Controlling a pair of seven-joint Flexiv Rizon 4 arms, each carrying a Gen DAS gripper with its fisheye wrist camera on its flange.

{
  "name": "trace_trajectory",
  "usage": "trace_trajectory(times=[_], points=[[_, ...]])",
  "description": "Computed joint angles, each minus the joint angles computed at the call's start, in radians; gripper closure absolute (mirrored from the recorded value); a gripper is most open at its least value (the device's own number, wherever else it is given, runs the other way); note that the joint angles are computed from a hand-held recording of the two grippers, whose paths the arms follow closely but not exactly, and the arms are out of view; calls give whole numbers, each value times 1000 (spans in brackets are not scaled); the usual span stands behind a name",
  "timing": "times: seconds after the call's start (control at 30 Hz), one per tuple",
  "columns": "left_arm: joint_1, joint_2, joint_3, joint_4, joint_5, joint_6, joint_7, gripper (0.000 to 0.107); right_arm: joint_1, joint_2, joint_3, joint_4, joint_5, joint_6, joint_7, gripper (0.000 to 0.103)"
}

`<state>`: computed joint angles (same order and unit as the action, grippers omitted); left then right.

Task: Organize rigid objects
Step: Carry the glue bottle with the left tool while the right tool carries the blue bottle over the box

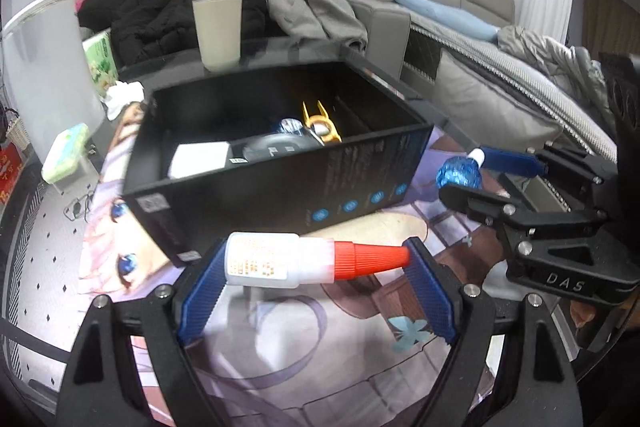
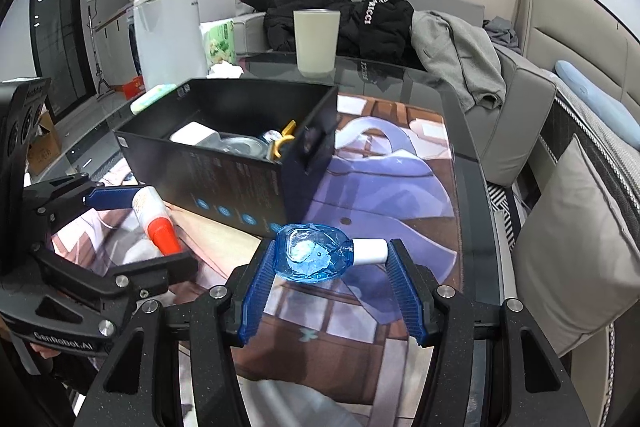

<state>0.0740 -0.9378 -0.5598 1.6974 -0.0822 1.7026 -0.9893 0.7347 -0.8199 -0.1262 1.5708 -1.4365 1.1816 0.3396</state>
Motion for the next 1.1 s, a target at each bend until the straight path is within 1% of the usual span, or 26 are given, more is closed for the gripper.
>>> trace_trajectory(times=[0.13,0.23,0.37,0.63,0.93,1.1], points=[[40,1,-33,15,16,21,3,22,11,2,-4,-12,-35,0,22,46],[65,0,-58,22,28,30,-2,22,14,4,-7,-23,-86,3,58,46],[93,-2,-84,30,49,46,-7,22,9,1,4,-37,-122,-3,76,46],[146,-18,-136,28,97,82,-31,22,0,-7,17,-71,-162,-4,95,46],[176,-32,-161,13,147,111,-61,22,8,-16,16,-116,-190,-12,99,46],[185,-36,-163,0,164,119,-76,22,8,-24,12,-137,-194,-10,98,46]])
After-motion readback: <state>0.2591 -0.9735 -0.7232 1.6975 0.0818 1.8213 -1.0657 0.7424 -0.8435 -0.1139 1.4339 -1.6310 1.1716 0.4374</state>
